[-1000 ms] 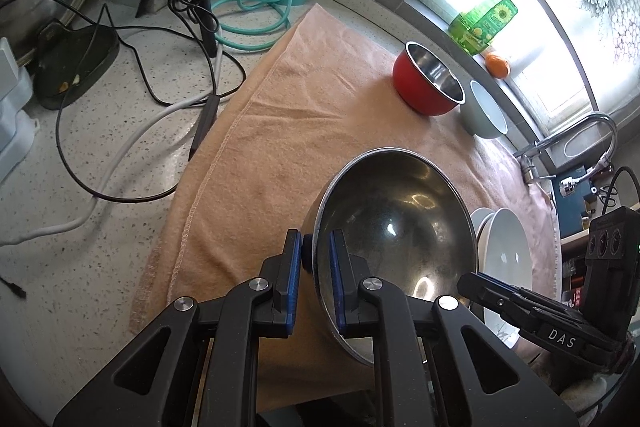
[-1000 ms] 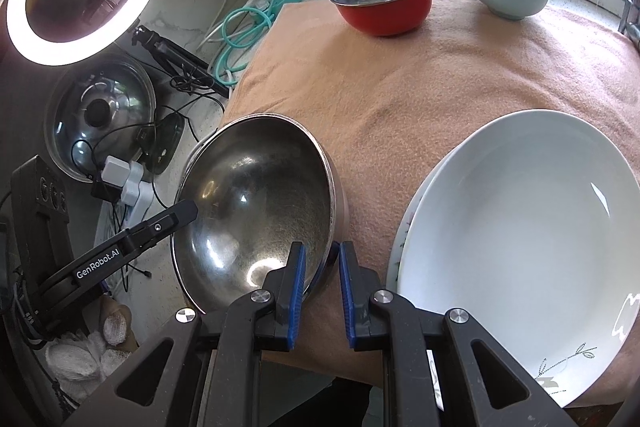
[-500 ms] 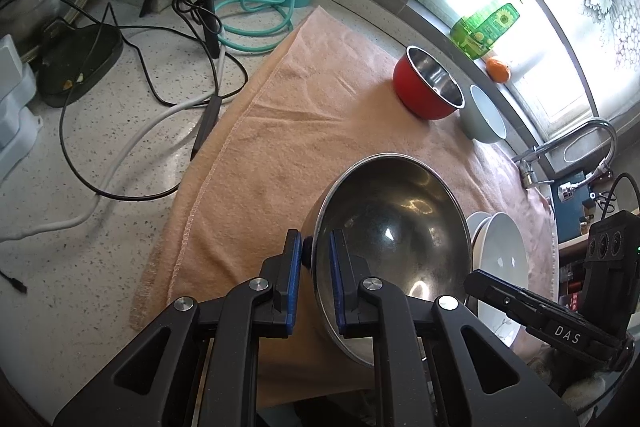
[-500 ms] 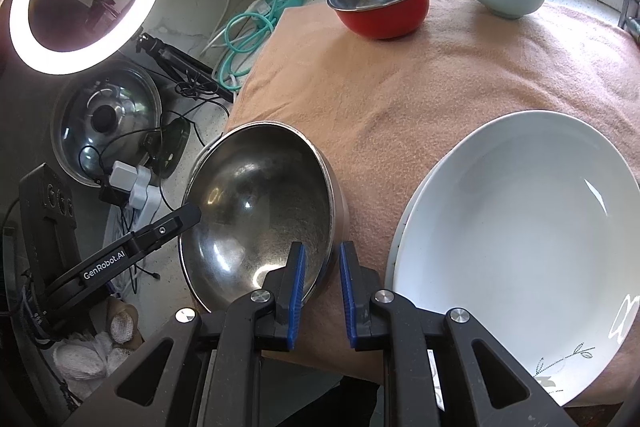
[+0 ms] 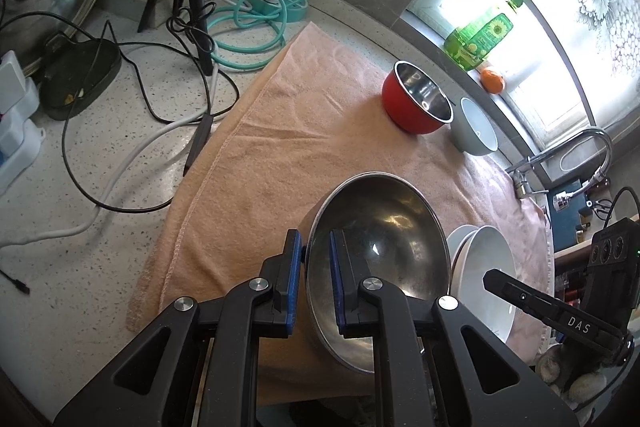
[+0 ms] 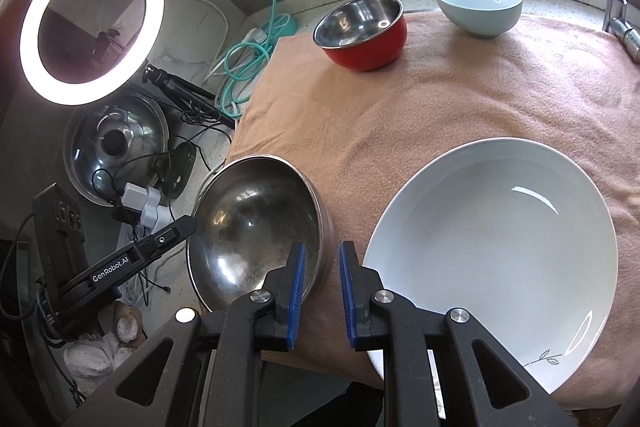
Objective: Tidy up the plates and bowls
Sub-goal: 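Lower the large steel bowl onto the towel with both tools and release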
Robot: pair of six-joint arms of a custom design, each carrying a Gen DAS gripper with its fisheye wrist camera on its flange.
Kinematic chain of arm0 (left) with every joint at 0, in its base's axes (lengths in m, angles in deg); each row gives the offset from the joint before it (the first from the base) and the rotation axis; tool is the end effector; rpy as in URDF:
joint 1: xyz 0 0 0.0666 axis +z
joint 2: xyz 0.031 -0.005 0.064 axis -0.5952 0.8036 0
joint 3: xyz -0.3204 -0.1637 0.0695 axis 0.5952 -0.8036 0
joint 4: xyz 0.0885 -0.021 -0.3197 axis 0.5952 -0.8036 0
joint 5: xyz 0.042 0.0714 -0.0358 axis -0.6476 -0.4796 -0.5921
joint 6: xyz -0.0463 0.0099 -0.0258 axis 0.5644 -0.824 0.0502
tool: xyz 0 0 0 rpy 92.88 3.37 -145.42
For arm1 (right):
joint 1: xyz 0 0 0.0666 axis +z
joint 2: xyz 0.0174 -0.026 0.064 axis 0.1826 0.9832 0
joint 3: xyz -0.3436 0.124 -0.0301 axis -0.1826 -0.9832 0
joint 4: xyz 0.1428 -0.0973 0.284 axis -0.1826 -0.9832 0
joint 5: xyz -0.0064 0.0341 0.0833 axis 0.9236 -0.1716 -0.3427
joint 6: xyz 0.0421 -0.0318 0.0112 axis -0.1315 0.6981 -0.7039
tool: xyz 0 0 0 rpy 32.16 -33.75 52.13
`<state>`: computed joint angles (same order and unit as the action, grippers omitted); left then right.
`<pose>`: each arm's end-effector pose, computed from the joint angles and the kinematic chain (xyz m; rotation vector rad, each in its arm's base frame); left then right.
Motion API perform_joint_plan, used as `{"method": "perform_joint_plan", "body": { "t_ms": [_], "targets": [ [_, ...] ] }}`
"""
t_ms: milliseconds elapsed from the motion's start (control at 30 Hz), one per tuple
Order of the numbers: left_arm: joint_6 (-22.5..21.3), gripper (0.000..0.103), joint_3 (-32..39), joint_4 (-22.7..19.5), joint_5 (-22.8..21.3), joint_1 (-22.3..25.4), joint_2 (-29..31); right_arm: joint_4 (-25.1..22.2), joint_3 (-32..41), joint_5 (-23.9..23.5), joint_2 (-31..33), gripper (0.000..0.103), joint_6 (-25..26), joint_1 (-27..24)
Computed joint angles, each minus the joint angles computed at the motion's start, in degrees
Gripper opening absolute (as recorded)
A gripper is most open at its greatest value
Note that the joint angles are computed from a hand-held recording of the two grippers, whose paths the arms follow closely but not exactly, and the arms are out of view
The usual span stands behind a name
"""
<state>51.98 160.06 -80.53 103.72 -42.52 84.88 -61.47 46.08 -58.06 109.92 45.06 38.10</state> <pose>0.4353 -0.0569 0.3725 -0.1874 2.6222 -0.5472 0.4407 0.2412 0.3740 0.0573 2.6720 0.7661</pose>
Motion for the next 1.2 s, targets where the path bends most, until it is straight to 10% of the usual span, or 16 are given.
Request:
{"method": "perform_joint_plan", "body": {
  "t_ms": [1200],
  "targets": [
    [-1.6,0.012,11.8,-3.3,-0.4,-2.1,4.2,-2.2,7.2,-0.8,-0.4,0.016,5.1,-6.1]
  ]
}}
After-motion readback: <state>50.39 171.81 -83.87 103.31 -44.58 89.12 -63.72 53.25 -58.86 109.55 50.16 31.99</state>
